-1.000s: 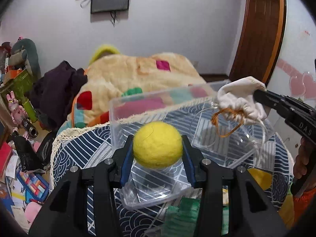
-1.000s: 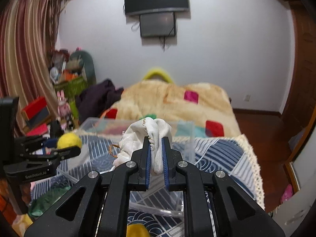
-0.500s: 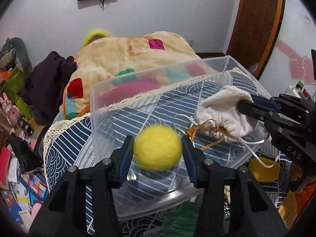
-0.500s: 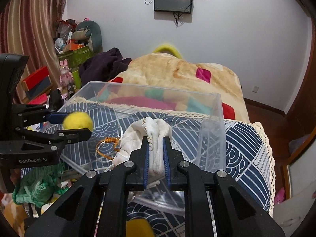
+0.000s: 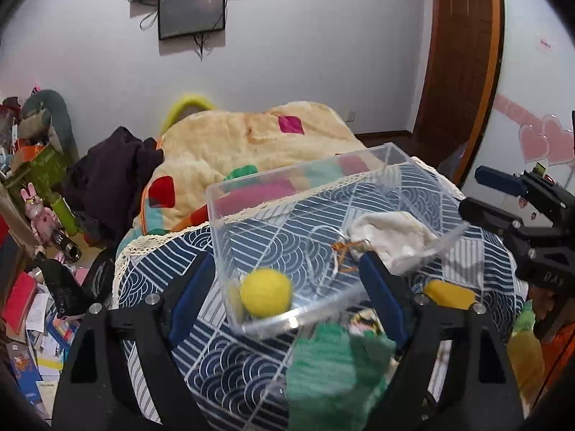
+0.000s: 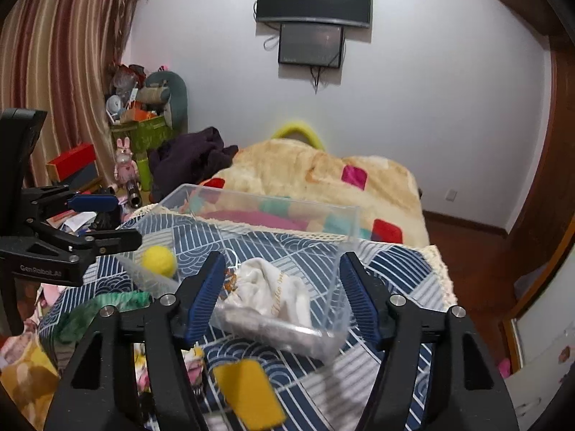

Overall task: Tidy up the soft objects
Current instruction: 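Lower the white cloth into the clear box and open the right gripper while the left drops the ball in, then grasp the yellow sponge with the right gripper while the left grasps the green glove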

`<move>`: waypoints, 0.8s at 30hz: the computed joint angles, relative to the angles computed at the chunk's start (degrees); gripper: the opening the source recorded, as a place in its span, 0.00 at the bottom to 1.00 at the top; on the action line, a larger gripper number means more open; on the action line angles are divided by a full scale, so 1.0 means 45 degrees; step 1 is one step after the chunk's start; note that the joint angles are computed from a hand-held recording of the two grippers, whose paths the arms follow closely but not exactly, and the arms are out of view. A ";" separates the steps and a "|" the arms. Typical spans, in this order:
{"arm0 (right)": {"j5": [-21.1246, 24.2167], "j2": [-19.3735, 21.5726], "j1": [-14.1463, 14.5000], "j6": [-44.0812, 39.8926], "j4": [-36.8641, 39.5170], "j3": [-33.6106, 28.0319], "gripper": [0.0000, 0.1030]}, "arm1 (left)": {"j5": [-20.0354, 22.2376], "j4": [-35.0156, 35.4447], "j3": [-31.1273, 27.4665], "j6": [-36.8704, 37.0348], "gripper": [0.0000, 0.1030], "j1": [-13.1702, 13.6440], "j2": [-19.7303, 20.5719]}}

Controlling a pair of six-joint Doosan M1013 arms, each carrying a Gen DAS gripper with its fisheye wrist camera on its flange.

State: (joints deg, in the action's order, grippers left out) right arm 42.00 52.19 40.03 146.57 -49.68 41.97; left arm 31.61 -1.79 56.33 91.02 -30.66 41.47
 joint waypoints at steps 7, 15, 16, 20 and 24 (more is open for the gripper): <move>-0.0300 -0.0482 0.0155 0.0519 -0.0483 0.1100 0.63 | -0.0896 0.0035 0.1705 0.0066 0.81 -0.0155 -0.0760; -0.0355 -0.0350 0.0161 -0.0430 0.0959 0.1424 0.63 | -0.0783 -0.1916 0.2648 0.1546 0.81 -0.0127 -0.0899; -0.0295 -0.0274 0.0136 -0.0657 0.1246 0.1365 0.63 | -0.0787 -0.1844 0.2687 0.1458 0.81 -0.0135 -0.0882; -0.0196 -0.0092 0.0009 -0.1561 0.2620 0.1281 0.63 | -0.0730 -0.2701 0.2639 0.1630 0.78 -0.0001 -0.0748; -0.0275 -0.0033 -0.0110 -0.1850 0.3486 0.1303 0.53 | -0.0838 -0.3845 0.2604 0.2269 0.63 0.0124 -0.0690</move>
State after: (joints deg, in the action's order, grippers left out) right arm 40.76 52.04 39.53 138.24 -33.99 47.83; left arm 27.84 -19.10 68.05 101.23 -30.10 38.37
